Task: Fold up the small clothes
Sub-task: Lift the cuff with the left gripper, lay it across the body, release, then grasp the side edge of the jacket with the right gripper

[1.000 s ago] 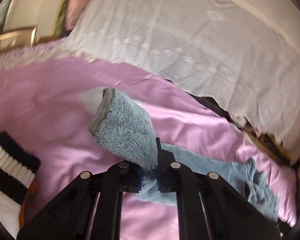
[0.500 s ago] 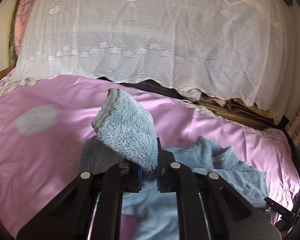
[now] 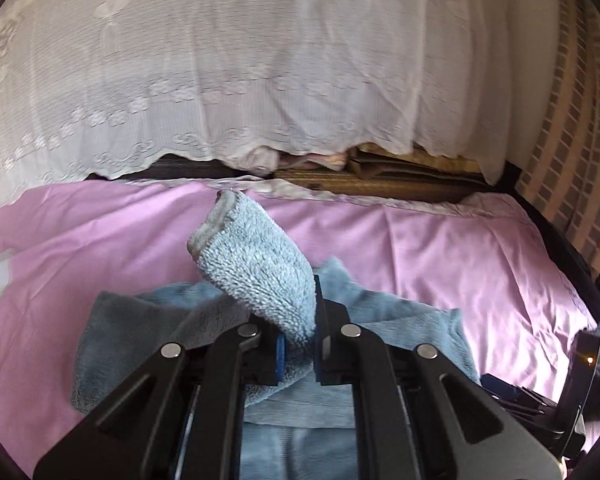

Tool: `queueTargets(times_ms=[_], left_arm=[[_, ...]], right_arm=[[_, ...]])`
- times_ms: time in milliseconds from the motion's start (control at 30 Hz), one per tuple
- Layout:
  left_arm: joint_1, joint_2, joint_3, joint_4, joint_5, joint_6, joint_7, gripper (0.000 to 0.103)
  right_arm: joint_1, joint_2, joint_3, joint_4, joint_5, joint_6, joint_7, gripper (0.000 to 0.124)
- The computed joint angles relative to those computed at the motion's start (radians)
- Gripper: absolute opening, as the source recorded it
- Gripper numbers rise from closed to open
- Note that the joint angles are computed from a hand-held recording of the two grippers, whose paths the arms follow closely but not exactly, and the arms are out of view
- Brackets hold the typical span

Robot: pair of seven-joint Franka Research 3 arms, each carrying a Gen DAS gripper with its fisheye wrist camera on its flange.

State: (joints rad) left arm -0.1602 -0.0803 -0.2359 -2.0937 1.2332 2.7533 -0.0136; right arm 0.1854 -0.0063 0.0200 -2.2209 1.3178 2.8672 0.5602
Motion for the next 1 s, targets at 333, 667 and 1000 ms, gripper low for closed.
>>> queueTargets(times_ms=[333, 667, 1000], left_arm=[[-0.103, 0.196, 0.016, 0.121, -0.089, -0.029, 0.092, 0.009], [-0.171, 0.18, 0.044, 0.098, -0.013, -0.076, 0.067, 0.087], [-0.088, -0.057, -0.001, -0.121, 0.039, -0.187, 0.014, 0.092]], right_arm=[[-0.006, 0.0, -0.003, 0.003, 0.023, -0.017, -0.014, 0.073], [-0.01, -0.001, -0.005, 0.004, 0.038, -0.029, -0.025, 0.073], [-0.036, -0.042, -0.034, -0.001, 0.244, -0.131, -0.139, 0.06]])
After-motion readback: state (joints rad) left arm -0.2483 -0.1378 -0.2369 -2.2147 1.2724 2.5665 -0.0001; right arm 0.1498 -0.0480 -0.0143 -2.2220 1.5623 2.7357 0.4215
